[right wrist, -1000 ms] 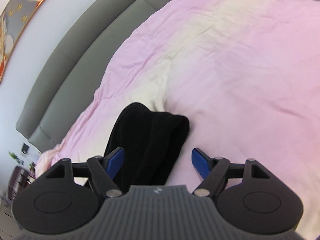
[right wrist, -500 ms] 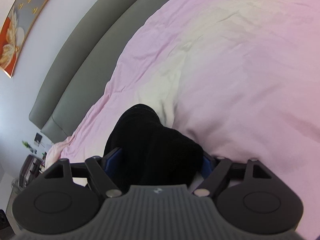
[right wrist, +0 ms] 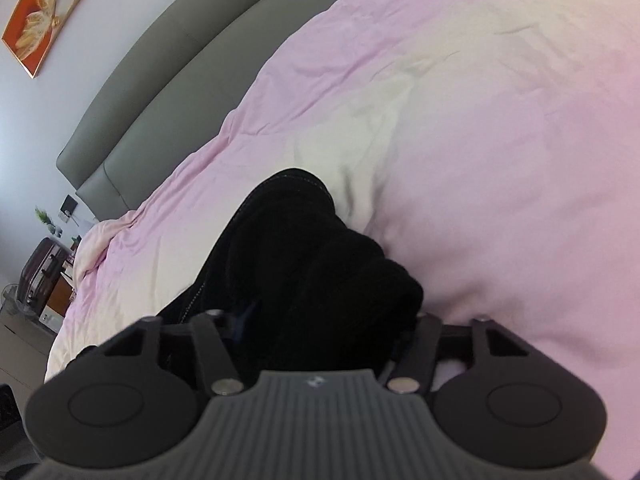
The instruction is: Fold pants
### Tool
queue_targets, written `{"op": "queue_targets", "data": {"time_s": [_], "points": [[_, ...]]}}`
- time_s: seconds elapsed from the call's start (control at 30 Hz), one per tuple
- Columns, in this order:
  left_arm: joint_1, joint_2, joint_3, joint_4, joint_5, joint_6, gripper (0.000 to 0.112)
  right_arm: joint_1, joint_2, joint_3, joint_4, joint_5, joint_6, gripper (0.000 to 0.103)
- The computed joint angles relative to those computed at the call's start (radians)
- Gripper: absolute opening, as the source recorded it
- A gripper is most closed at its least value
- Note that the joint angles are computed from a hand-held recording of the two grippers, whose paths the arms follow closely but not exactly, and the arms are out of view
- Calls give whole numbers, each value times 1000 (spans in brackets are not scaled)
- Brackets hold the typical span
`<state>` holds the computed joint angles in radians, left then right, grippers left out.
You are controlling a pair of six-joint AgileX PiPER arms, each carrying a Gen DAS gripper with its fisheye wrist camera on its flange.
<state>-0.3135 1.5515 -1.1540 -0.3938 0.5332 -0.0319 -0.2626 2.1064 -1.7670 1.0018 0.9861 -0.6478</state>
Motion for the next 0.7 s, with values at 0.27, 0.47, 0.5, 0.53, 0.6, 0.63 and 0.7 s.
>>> {"op": "queue_targets", "data": {"time_s": [0.27, 0.47, 0.5, 0.53, 0.6, 0.63, 0.7], "points": [[23, -128, 9, 43, 76, -112, 87, 20, -212, 223, 221, -80, -219, 33], [297, -469, 105, -109, 314, 82, 90, 156, -419, 328, 192, -219, -429, 33], [356, -522, 113, -79, 363, 106, 91, 191, -452, 348, 185, -252, -466, 33], [416, -566, 118, -47, 414, 127, 92, 229, -484, 369, 180, -286, -502, 33], [599, -619, 140, -72, 518, 234, 92, 324, -553, 423, 169, -369, -582, 33], [699, -631, 156, -102, 568, 289, 92, 381, -587, 452, 160, -417, -629, 33], [874, -632, 183, -151, 655, 405, 92, 515, -652, 513, 110, -524, -722, 33]]}}
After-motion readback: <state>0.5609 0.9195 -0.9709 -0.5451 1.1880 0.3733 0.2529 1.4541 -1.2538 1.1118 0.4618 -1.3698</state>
